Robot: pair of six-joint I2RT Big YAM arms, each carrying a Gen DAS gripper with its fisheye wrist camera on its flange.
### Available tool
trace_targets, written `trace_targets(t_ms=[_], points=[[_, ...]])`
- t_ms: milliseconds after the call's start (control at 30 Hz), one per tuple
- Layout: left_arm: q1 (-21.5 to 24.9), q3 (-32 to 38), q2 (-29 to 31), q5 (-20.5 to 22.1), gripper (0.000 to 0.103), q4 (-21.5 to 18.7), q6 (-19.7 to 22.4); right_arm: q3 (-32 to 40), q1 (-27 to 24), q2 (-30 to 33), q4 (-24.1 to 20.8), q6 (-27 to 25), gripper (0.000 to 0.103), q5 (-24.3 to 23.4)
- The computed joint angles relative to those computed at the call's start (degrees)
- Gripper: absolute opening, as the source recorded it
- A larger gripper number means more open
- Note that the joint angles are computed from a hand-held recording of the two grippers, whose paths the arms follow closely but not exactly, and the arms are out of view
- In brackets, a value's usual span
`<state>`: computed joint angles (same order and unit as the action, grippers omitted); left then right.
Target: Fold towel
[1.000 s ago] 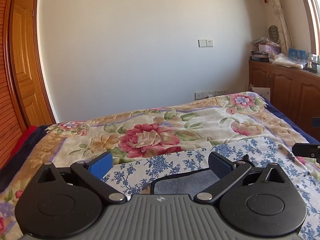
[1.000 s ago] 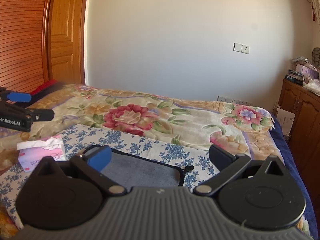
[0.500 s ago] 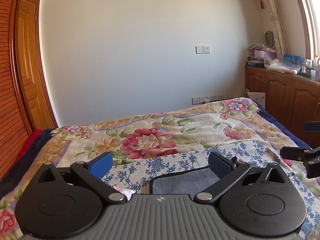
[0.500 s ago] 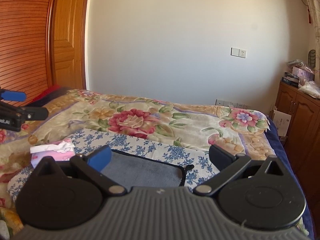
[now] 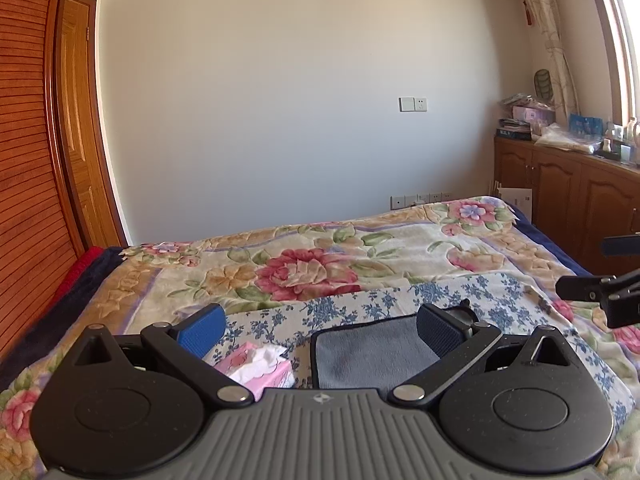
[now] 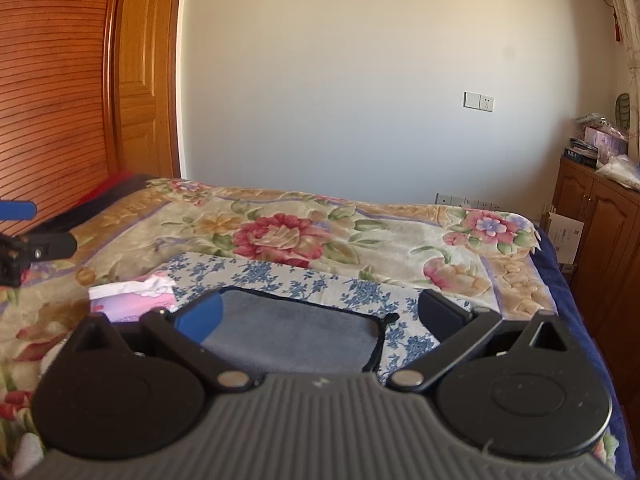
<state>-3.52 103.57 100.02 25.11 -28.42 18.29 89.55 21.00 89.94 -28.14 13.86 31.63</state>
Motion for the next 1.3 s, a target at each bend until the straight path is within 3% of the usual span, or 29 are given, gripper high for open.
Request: trace_targets(t_ms=[1300], points=[[5.1, -15.6, -8.2, 3.4, 0.103, 4.3, 2.6, -9.0, 6.7, -5.6, -1.8, 6.4, 0.103, 5.0]])
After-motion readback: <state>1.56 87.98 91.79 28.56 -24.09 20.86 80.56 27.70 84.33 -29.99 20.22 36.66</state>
